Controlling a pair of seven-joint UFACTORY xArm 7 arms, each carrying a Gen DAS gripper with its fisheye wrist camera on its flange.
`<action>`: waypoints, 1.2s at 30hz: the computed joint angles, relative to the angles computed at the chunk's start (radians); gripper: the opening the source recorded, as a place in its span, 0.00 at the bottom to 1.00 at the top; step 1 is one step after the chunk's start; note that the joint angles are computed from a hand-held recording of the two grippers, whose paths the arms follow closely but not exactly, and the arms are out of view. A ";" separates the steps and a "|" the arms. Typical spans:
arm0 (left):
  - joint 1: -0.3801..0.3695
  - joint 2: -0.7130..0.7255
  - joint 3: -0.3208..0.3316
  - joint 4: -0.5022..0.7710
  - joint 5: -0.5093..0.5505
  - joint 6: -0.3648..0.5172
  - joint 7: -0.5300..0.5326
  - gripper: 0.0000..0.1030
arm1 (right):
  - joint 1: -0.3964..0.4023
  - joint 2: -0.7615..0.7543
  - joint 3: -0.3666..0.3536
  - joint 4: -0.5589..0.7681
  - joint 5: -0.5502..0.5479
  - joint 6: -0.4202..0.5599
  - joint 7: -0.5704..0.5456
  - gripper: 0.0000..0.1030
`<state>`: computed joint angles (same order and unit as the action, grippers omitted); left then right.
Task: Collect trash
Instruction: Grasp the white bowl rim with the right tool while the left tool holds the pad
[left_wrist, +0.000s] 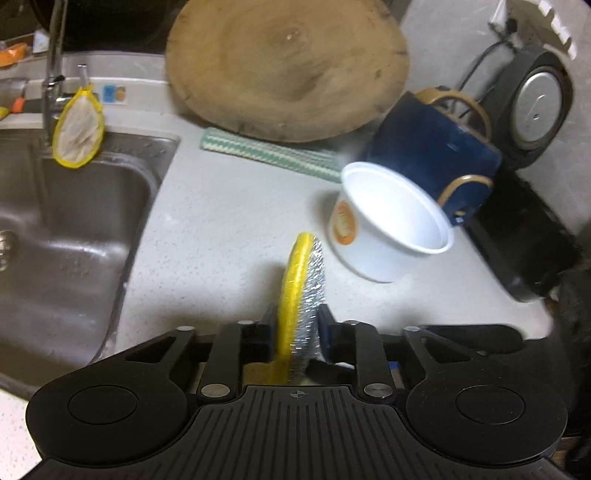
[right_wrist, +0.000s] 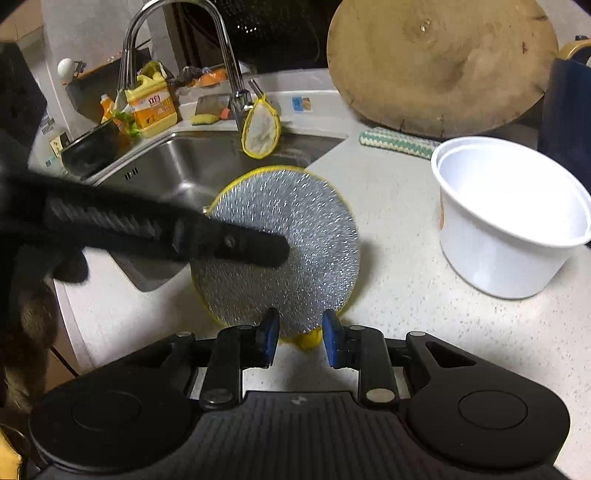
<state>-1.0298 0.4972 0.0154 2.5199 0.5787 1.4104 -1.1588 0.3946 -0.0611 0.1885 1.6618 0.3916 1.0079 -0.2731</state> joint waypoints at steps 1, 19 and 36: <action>-0.003 0.032 0.007 0.048 -0.005 0.037 -0.004 0.19 | -0.001 0.001 -0.002 0.003 0.005 -0.001 -0.004 0.25; -0.039 -0.008 -0.016 -0.043 0.083 -0.005 -0.161 0.17 | -0.056 -0.120 -0.069 -0.049 -0.023 -0.045 -0.101 0.42; -0.090 -0.148 -0.082 -0.206 0.234 0.027 -0.321 0.17 | 0.034 0.386 -0.087 0.604 -0.587 0.098 0.308 0.86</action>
